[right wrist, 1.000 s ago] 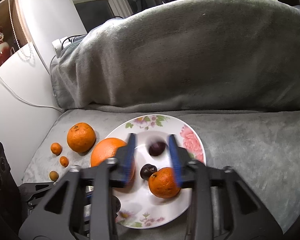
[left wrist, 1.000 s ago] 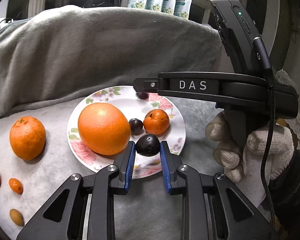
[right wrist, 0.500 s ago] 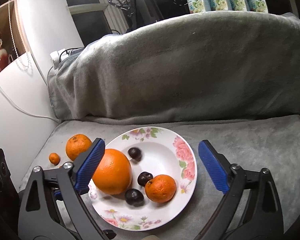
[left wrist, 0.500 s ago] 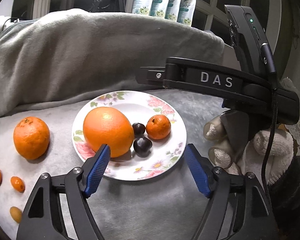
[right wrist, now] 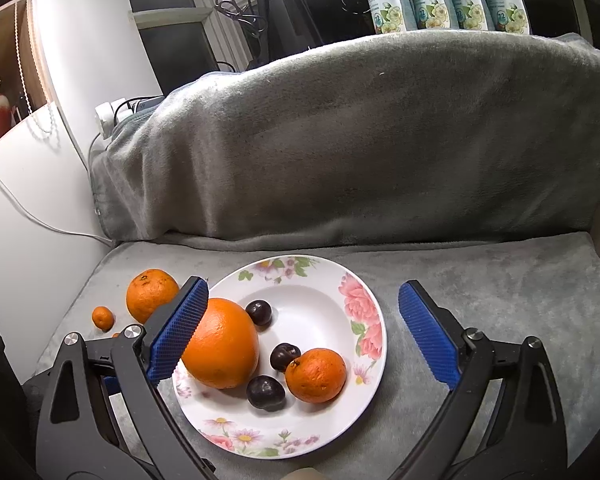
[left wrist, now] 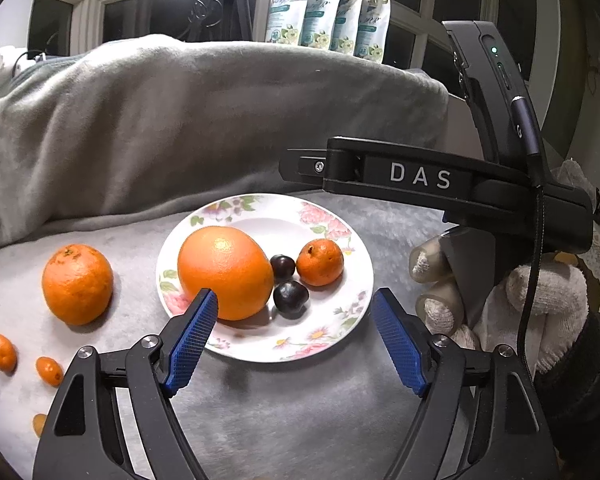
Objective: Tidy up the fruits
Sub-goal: 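Move both tools back toward the kiwis and kumquats on the blanket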
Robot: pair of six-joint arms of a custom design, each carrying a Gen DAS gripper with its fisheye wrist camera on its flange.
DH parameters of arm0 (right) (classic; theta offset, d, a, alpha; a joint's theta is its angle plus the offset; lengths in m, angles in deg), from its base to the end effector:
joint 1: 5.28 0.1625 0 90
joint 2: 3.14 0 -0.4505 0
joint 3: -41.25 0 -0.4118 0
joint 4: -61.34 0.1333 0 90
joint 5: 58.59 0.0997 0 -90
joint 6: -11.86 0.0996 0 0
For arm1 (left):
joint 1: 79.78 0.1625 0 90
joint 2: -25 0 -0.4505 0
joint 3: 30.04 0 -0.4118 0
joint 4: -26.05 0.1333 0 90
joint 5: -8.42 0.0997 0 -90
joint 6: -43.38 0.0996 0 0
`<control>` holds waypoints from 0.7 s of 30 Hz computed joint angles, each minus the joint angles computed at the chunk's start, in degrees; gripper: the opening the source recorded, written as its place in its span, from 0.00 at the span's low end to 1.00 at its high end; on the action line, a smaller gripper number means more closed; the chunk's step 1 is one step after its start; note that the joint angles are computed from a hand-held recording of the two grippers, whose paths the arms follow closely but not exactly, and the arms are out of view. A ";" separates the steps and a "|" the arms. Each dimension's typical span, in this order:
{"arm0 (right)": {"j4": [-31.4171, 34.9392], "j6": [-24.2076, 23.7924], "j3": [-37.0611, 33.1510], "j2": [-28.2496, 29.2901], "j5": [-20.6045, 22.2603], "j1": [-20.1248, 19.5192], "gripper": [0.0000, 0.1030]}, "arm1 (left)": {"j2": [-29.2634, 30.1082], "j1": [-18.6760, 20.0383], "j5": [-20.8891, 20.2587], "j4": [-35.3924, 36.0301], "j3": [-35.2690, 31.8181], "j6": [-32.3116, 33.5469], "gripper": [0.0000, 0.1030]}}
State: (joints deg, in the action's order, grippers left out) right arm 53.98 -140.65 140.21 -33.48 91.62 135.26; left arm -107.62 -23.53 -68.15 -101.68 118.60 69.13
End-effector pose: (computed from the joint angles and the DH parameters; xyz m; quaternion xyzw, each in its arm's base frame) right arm 0.3967 -0.2659 -0.0847 0.0455 -0.8460 0.4727 0.2424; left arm 0.0083 -0.2692 0.3272 0.4649 0.8577 -0.1946 0.1015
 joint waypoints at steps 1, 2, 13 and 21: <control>0.08 0.09 -0.02 0.01 0.09 0.05 0.95 | -0.13 0.03 -0.04 0.20 -0.06 0.07 0.77; 0.21 0.19 -0.06 0.02 0.15 0.10 0.95 | -0.22 0.08 -0.08 0.35 -0.11 0.16 0.77; 2.14 1.23 -1.39 0.52 1.99 1.68 0.95 | -2.05 0.47 -0.77 0.96 -0.92 0.17 0.77; 4.36 1.33 -4.47 2.50 4.10 3.26 0.95 | -2.93 2.74 -2.34 0.99 -2.54 1.64 0.77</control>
State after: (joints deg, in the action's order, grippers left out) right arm 58.34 -139.32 135.75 -30.99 95.72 138.52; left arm -110.56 -20.78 -70.49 -100.70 116.06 70.77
